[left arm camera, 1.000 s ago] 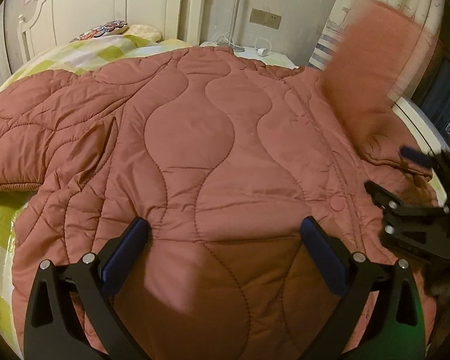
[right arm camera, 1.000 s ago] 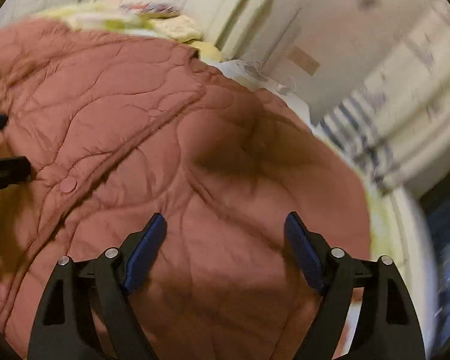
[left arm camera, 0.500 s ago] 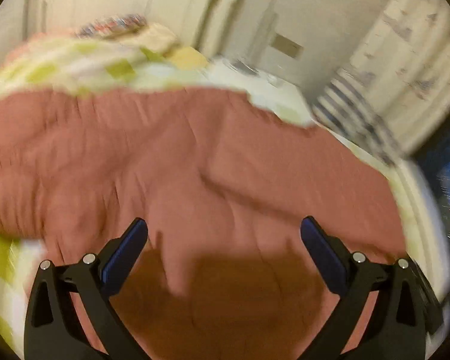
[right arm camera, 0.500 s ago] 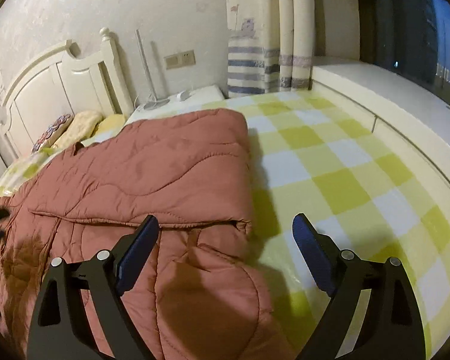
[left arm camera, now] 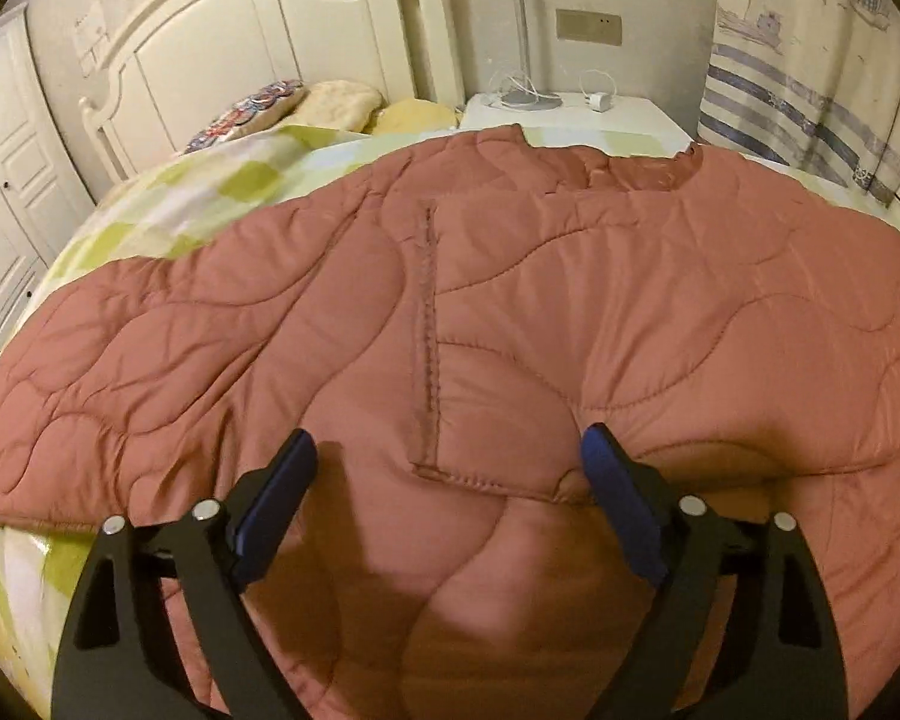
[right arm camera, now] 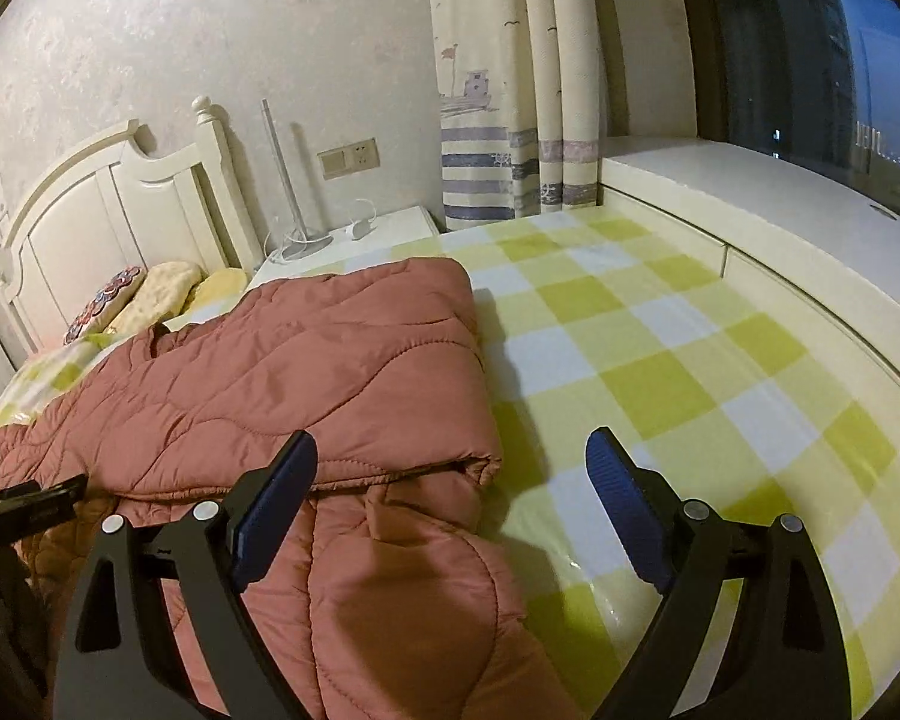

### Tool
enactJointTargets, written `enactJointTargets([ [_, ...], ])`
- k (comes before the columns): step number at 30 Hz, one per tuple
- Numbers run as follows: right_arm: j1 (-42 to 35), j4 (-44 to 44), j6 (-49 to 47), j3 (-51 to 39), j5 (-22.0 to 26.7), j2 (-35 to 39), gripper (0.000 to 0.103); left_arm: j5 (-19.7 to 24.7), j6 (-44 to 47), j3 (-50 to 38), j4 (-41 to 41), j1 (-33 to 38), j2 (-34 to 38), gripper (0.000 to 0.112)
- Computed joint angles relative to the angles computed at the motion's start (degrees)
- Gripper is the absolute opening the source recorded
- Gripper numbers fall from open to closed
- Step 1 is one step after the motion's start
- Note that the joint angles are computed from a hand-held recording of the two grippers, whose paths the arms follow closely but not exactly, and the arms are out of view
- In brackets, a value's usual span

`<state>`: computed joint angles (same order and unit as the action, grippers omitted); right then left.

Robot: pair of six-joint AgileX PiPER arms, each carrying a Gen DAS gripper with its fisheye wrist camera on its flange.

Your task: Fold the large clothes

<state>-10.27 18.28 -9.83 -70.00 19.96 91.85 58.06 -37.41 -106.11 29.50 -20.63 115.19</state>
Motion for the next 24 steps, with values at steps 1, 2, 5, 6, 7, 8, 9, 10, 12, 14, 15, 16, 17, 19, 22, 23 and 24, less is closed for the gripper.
enactJointTargets([
  [1, 0.1, -2.3, 2.3, -1.3, 1.5, 0.6, 0.088, -0.3, -0.4, 0.4, 0.5, 0.4, -0.1, 0.097],
  [2, 0.4, -6.8, 6.9, -2.6, 3.3, 1.1, 0.088, -0.4, -0.8, 1.2, 0.0, 0.4, -0.6, 0.098],
  [5, 2.1, -15.6, 16.6, -5.4, 5.3, 1.5, 0.088, -1.9, -3.6, 4.4, 0.5, 0.2, -2.4, 0.099],
  [6, 2.5, -15.3, 15.9, -6.3, 5.2, 1.6, 0.088, -2.4, -5.0, 5.9, 1.6, -0.4, -3.2, 0.099],
  [7, 3.5, -16.7, 16.7, -8.9, 6.5, 2.7, 0.088, -2.4, -5.8, 6.3, 2.9, -0.8, -3.3, 0.099],
  [8, 4.2, -16.6, 16.3, -10.9, 8.0, 3.9, 0.088, -2.3, -6.2, 6.5, 3.6, -1.2, -3.4, 0.099],
  [9, 5.0, -16.9, 16.0, -14.2, 10.4, 5.9, 0.088, -2.2, -6.0, 6.3, 3.3, -1.1, -3.3, 0.1],
  [10, 6.3, -18.4, 16.3, -18.1, 13.1, 8.7, 0.088, -2.5, -5.5, 6.3, 2.1, -0.6, -3.4, 0.101],
  [12, 9.0, -22.9, 17.8, -24.3, 17.2, 14.7, 0.089, -4.8, -3.7, 7.5, -2.4, 1.4, -4.3, 0.101],
  [14, 11.8, -30.6, 21.3, -29.6, 23.3, 20.7, 0.092, -9.7, -0.7, 11.4, -9.3, 4.5, -7.4, 0.101],
  [15, 12.2, -31.8, 21.8, -31.2, 25.0, 21.5, 0.092, -12.8, 0.6, 14.5, -12.8, 6.2, -9.8, 0.099],
  [16, 12.1, -31.7, 22.1, -30.7, 24.4, 20.9, 0.092, -17.6, 1.8, 20.0, -17.4, 8.7, -14.2, 0.099],
  [17, 11.7, -30.8, 21.5, -30.2, 23.7, 20.6, 0.093, -21.5, 1.7, 24.6, -19.8, 10.7, -18.0, 0.099],
  [19, 10.6, -28.0, 19.6, -30.4, 23.8, 20.6, 0.093, -29.6, 0.9, 35.0, -25.7, 16.4, -26.8, 0.098],
  [22, 10.6, -28.3, 19.8, -30.2, 23.2, 20.4, 0.093, -34.8, 6.4, 46.4, -40.4, 28.6, -37.3, 0.098],
  [23, 10.8, -28.9, 20.1, -30.2, 23.2, 20.4, 0.093, -35.0, 9.8, 49.0, -46.0, 32.8, -39.8, 0.098],
  [24, 10.9, -29.2, 20.2, -29.8, 22.8, 20.1, 0.093, -34.6, 12.6, 51.1, -50.3, 37.2, -42.1, 0.098],
])
